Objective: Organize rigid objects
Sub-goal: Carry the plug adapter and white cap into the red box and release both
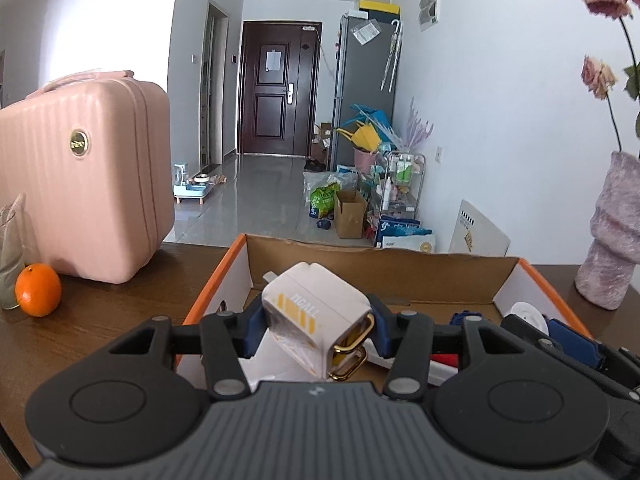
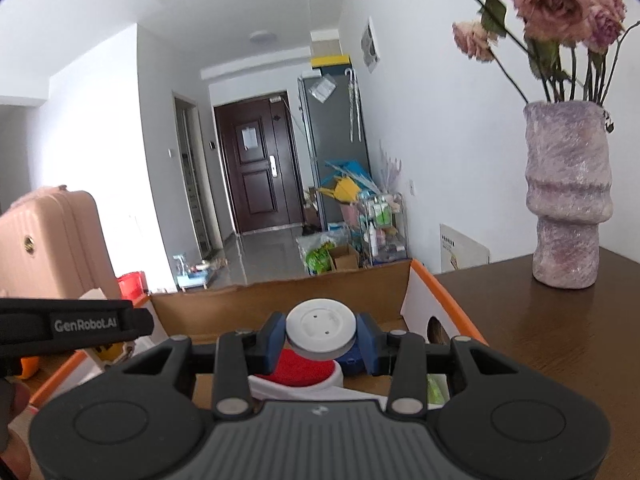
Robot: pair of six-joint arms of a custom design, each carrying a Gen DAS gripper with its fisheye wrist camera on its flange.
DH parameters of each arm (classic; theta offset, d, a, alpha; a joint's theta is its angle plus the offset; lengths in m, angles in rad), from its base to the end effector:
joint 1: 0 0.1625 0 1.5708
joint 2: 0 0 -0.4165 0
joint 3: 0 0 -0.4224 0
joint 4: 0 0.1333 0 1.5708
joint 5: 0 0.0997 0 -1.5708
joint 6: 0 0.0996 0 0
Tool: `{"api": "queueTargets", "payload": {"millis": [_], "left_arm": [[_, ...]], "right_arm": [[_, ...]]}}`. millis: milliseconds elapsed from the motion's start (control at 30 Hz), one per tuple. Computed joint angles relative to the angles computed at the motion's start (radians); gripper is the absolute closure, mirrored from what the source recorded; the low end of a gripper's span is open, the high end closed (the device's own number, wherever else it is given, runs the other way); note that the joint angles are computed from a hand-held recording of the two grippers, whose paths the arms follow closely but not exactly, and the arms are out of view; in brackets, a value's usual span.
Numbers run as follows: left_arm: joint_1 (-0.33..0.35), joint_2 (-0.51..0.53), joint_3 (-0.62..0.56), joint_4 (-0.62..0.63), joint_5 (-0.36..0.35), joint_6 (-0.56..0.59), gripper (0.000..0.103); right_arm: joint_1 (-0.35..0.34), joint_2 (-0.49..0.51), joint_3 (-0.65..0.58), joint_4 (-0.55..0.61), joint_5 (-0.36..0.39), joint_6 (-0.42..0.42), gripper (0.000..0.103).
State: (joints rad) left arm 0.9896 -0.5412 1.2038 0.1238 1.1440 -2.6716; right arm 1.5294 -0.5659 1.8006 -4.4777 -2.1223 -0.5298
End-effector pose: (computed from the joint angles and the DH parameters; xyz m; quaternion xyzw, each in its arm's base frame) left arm -0.2294 -0.6671 -0.0174 0.3831 0.8218 -0.3839 0.1746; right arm 0.0577 -0.5681 0.0948 -0.0401 -0.6747 0.6337 0.3763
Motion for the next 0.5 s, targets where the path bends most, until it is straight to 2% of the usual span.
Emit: {"api": "queueTargets", "payload": {"millis": [133,233,333,400,467,500], "left_arm": [[0.003,0.014,-0.014,-0.005,-0.003,0.025,0.055],[0.006,0.020,-0.027,0.027,0.012,0.021,0.067],[0.005,0.022,-0.024,0.025,0.012,0.034,0.067],[0.005,0.024,-0.026,0.028,0.009,0.036,0.065],[0.006,0.018,-0.019,0.023,0.014,0.035,0.046],[0.004,0.009,-0.003,0.000,0.008,0.040,0.040]], "right_arm": [[0.000,0.000,-0.012,0.040,-0.019,-0.005,0.065],[0.000,-0.004,-0.004,0.060,-0.028,0.004,0.065],[0.003,-0.004,-0.005,0.074,-0.047,0.005,0.065],[0.003,-0.007,-0.003,0.090,-0.054,0.015,0.065],[0.001,-0.015,0.004,0.108,-0.057,0.023,0.064],[0.002,-0.014,0.005,0.104,-0.059,0.021,0.062]]}}
